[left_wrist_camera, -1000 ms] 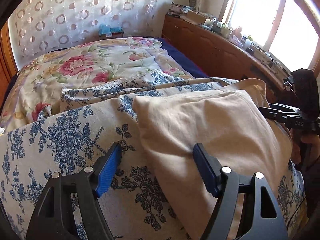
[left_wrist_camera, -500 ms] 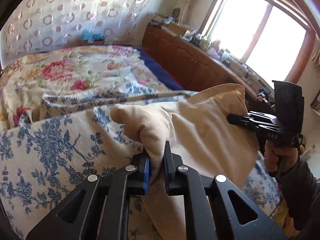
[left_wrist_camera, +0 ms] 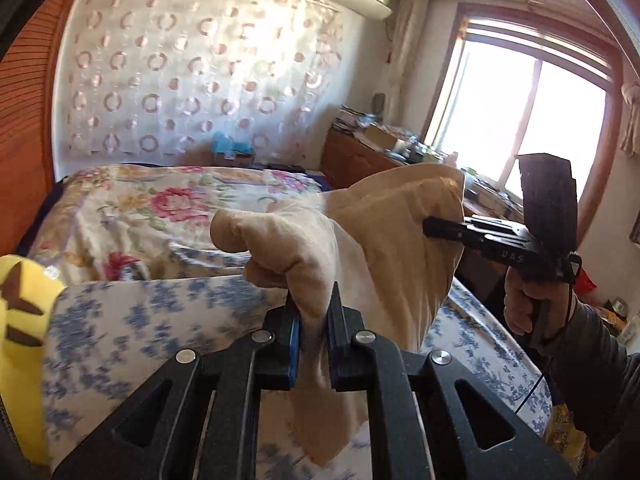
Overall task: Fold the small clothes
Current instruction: 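Carry the lifted bundle with both grippers toward the yellow plush toy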
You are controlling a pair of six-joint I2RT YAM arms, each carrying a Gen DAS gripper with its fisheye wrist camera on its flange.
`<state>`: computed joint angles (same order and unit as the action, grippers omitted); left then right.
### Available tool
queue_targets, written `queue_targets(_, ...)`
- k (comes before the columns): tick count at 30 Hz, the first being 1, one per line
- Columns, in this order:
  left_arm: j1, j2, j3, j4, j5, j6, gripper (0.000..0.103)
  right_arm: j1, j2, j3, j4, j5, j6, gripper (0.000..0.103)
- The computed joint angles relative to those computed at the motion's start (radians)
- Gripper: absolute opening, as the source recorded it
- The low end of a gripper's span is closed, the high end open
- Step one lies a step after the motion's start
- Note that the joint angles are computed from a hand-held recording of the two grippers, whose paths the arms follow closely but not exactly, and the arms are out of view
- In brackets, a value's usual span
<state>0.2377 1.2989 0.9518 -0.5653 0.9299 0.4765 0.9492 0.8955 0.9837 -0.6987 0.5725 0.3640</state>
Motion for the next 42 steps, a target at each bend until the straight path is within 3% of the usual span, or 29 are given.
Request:
queue_targets(5, 0.228, 0.061, 0.011, -0.063, 0.058, 0.133, 0.011, -0.088, 0.23, 0.074, 0.218, -0.153, -0.155, 0.014)
queue_targets(11, 0.336, 0.171, 0.008, 0.048, 0.033, 0.11, 0.011, -0.212, 0.604, 0.29, 0.371, -0.337, -0.329, 0.013)
queue_targets(16, 0.383, 0.244, 0.049, 0.091, 0.028, 0.081, 0.011, -0.237, 0.871, 0.58, 0.333, -0.412, -0.403, 0.013)
queue_targets(24, 0.434, 0.349, 0.081, 0.104, 0.009, 0.082, 0.011, -0.261, 1.161, 0.969, 0.152, -0.47, -0.482, 0.013)
queue_targets(34, 0.562, 0.255, 0.194, -0.028, 0.131, 0.103, 0.011, -0.236, 1.286, 1.293, 0.087, -0.527, -0.527, 0.013)
queue_targets(38, 0.591, 0.232, 0.213, -0.048, 0.132, 0.115, 0.011, -0.231, 1.263, 1.257, 0.147, -0.557, -0.533, 0.013)
queue_targets(42, 0.578, 0.268, 0.202, -0.093, 0.094, 0.162, 0.011, -0.251, 1.201, 1.087, 0.203, -0.573, -0.512, 0.013)
